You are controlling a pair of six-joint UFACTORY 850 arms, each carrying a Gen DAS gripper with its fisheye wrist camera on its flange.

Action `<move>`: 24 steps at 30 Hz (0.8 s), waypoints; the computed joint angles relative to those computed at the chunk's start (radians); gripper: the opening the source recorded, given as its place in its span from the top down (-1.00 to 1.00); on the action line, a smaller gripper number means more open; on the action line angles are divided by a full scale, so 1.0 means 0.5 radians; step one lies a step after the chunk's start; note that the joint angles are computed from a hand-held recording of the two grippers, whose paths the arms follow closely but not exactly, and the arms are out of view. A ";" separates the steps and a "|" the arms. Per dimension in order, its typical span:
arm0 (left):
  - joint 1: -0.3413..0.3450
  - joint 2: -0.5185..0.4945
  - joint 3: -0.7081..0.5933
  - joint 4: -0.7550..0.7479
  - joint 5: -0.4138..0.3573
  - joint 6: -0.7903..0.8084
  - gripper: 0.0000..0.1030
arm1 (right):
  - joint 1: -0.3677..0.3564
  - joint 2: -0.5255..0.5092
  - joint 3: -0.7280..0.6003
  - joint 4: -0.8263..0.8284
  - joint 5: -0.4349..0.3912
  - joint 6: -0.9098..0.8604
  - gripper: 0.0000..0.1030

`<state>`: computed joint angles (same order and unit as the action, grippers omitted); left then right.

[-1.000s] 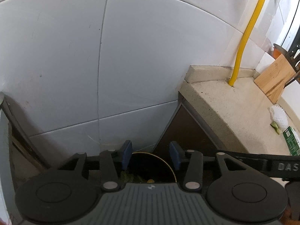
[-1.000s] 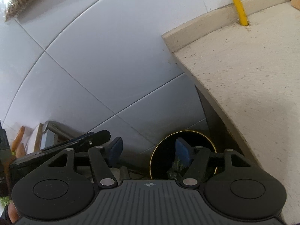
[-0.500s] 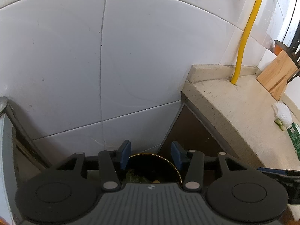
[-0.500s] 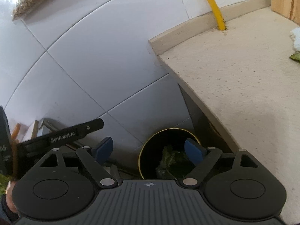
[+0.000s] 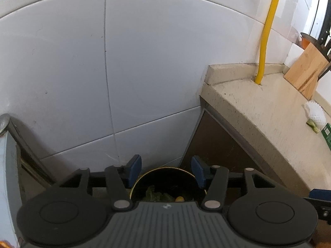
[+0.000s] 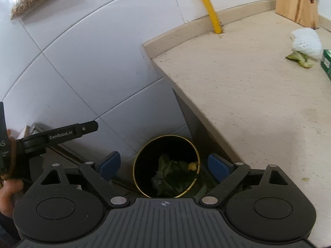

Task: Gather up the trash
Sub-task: 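Move both tools up to the counter toward the white foam net and orange peel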

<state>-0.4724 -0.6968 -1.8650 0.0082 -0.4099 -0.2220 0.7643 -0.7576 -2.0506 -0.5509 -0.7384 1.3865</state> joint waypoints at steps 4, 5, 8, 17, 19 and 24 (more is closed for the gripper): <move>-0.007 -0.015 -0.015 0.061 -0.031 -0.016 0.06 | 0.008 0.080 0.102 -0.094 -0.018 0.051 -0.88; -0.009 -0.021 -0.022 0.076 -0.043 -0.022 0.05 | 0.009 0.112 0.144 -0.142 -0.020 0.083 -0.88; -0.013 -0.032 -0.034 0.122 -0.071 -0.046 0.05 | 0.010 0.214 0.279 -0.291 -0.038 0.221 -0.89; -0.034 -0.080 -0.085 0.247 -0.157 -0.091 0.03 | -0.009 0.549 0.713 -0.736 -0.240 0.621 -0.91; -0.044 -0.075 -0.073 0.274 -0.146 -0.082 0.03 | -0.016 0.631 0.821 -0.828 -0.276 0.759 -0.91; -0.087 -0.067 -0.068 0.137 -0.138 0.182 0.03 | -0.023 0.759 0.980 -1.000 -0.431 0.865 -0.92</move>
